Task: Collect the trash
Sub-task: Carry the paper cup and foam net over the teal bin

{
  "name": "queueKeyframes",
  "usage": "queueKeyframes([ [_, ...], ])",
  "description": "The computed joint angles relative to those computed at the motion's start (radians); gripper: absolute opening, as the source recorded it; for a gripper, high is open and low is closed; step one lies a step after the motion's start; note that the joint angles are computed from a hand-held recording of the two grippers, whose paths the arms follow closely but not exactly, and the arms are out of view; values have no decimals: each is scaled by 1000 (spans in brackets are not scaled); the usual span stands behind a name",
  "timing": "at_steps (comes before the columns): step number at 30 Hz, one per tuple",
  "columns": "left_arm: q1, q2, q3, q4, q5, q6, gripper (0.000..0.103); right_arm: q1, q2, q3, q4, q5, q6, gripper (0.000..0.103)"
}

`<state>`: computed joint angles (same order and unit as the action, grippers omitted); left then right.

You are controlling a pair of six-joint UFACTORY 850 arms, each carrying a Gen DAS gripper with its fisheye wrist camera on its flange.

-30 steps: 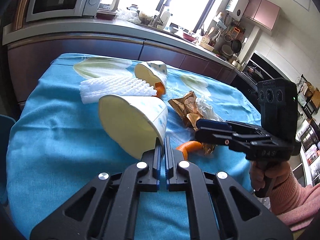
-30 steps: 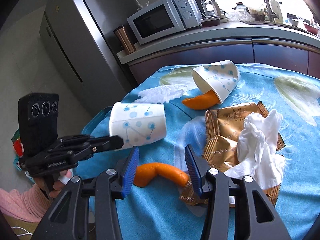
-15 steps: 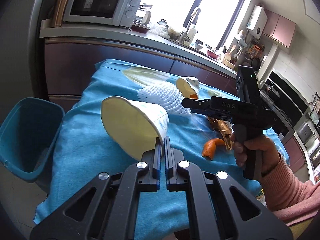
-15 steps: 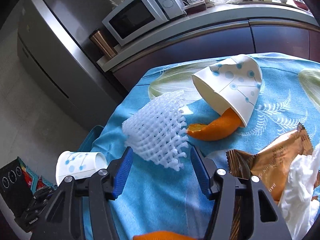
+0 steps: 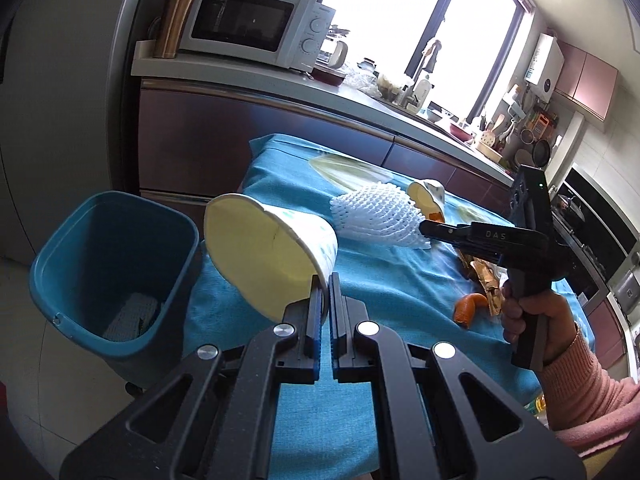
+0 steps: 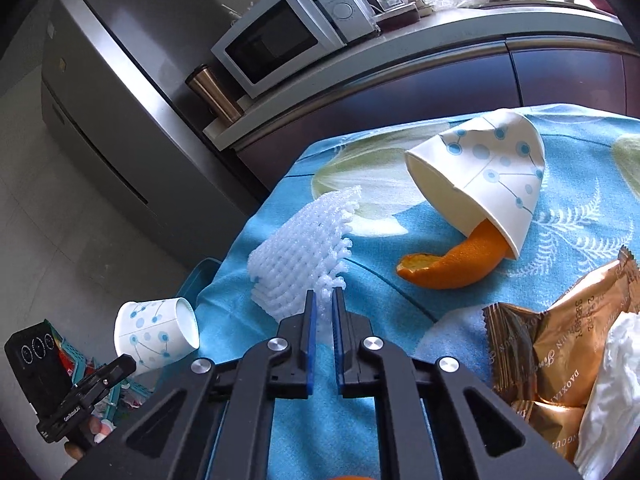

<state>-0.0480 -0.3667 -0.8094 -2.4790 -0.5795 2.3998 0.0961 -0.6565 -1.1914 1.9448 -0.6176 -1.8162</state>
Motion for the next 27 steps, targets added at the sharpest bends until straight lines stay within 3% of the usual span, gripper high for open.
queueKeyframes([
  [12,60,45,28,-88,21,82,4,17,89,56,15,-144,-84,6],
  [27,138,34,26,-146,57,124,4,106,30,-41,-93,-160,-12,6],
])
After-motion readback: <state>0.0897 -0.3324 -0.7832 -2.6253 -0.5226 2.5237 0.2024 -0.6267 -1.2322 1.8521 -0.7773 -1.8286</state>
